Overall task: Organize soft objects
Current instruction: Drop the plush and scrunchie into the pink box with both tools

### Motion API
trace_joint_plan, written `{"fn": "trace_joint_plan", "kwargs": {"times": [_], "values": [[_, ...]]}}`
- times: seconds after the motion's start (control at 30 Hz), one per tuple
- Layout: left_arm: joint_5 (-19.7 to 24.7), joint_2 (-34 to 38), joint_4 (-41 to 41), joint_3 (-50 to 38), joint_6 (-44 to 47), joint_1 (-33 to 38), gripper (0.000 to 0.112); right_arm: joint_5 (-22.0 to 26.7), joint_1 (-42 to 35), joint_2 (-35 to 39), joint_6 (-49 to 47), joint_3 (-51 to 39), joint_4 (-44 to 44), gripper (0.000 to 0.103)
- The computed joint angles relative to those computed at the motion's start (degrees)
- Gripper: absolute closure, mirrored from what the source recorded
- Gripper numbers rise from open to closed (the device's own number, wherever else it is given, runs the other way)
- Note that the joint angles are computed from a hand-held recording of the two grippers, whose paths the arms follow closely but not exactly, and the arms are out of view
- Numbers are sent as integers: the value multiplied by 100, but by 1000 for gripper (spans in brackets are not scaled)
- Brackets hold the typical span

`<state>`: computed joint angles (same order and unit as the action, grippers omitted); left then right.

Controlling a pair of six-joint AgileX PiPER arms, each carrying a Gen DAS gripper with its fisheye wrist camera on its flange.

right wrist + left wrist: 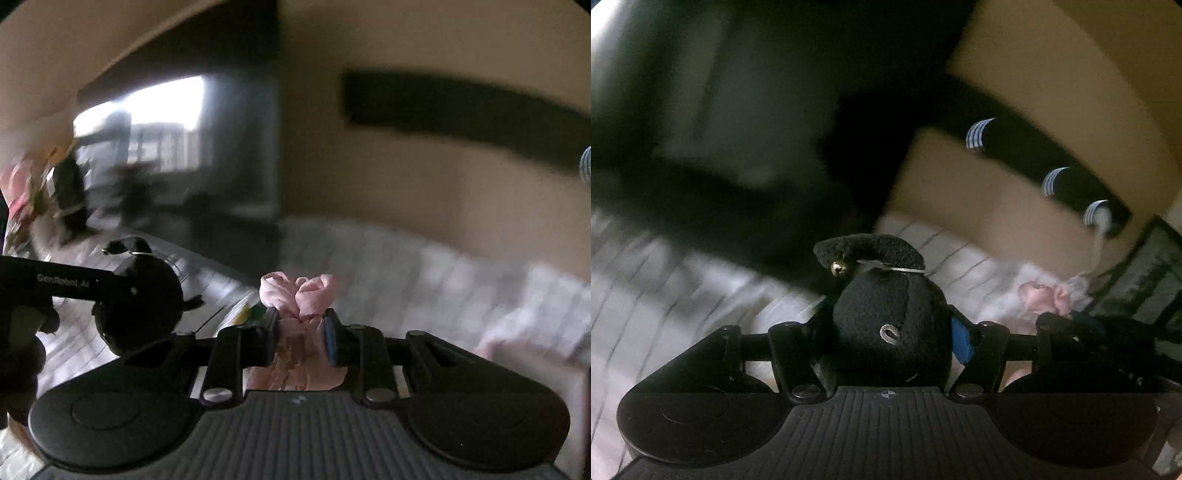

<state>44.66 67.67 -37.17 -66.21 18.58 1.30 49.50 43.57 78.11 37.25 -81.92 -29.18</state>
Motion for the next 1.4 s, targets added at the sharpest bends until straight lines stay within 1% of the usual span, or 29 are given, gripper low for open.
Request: {"fn": "trace_joint_plan", "kwargs": {"times": [0.03, 0.13, 0.23, 0.27, 0.3, 0.4, 0.43, 0.47, 0.5, 0.53, 0.6, 0.63, 0.7, 0.73, 0.8, 0.87, 0.93, 1.03, 1.07, 1.1, 1.13, 1.17, 1.2, 1.27, 1.33, 1.4], "values": [[-134, 211, 262, -276, -301, -399, 44, 55, -184, -151, -26, 33, -127, 78], [-223, 719, 677, -871, -781, -1263, 44, 50, -895, -579, -368, 248, -42, 78], [-385, 1259, 1096, -1344, -1190, -2127, 44, -39, -1356, -1073, -333, 774, -428, 78], [-366, 1540, 1146, -1584, -1319, -2389, 44, -45, -1585, -1203, -423, 884, -297, 78], [-312, 1799, 1058, -1802, -1302, -2562, 44, -90, -1975, -1366, -699, 1025, 60, 78], [-195, 2591, 816, -2437, -1249, -3093, 44, -370, -2886, -1726, -1284, 1547, 581, 78], [-118, 2916, 880, -2735, -1376, -3278, 44, -511, -3351, -1744, -1619, 1686, 964, 78], [-49, 3137, 954, -2926, -1505, -3443, 44, -541, -3674, -1742, -1853, 1766, 1302, 78], [69, 3417, 1015, -3203, -1613, -3561, 44, -618, -4131, -1761, -2256, 1929, 1791, 78], [201, 3699, 1147, -3534, -1801, -3716, 44, -682, -4420, -1724, -2494, 2042, 2080, 78], [497, 4254, 1221, -4137, -1896, -3857, 44, -855, -4866, -1633, -2902, 2317, 2516, 78], [593, 4482, 1259, -4384, -1954, -3907, 44, -910, -4901, -1565, -2934, 2426, 2578, 78], [811, 4980, 1266, -4891, -2006, -3974, 43, -934, -5157, -1412, -3298, 2594, 2862, 78], [1091, 5327, 1329, -5324, -2063, -4012, 43, -927, -5195, -1282, -3386, 2663, 2893, 78], [1714, 5950, 1712, -6265, -2406, -4153, 43, -831, -5250, -1086, -3533, 2749, 2949, 78], [1974, 6280, 1943, -6686, -2561, -4224, 45, -623, -5363, -797, -3725, 2689, 3132, 78], [2003, 6351, 1842, -6704, -2517, -4208, 48, -405, -5565, -586, -3992, 2640, 3462, 78], [2055, 6355, 1944, -6796, -2339, -4250, 48, -197, -5689, -209, -3922, 2428, 3676, 78], [2005, 6320, 1997, -6804, -2275, -4267, 48, -123, -5698, -70, -3799, 2342, 3646, 78], [1866, 6149, 1906, -6583, -2152, -4240, 48, -57, -5679, 37, -3680, 2286, 3600, 78], [1734, 6036, 1719, -6421, -2007, -4195, 48, -156, -5579, 34, -3568, 2337, 3456, 80], [1574, 5903, 1440, -6211, -1814, -4121, 48, -195, -5483, 67, -3514, 2331, 3362, 80], [1476, 5797, 1284, -6079, -1704, -4081, 48, -217, -5350, 78, -3374, 2337, 3199, 77], [1348, 5593, 1323, -5898, -1692, -4084, 48, -217, -5193, 117, -3229, 2313, 3000, 75], [1235, 5390, 1516, -5708, -1775, -4124, 48, -86, -5214, 46, -3215, 2277, 3126, 73], [1096, 5159, 1533, -5426, -1777, -4113, 48, -15, -5310, -101, -3315, 2213, 3367, 65]]}}
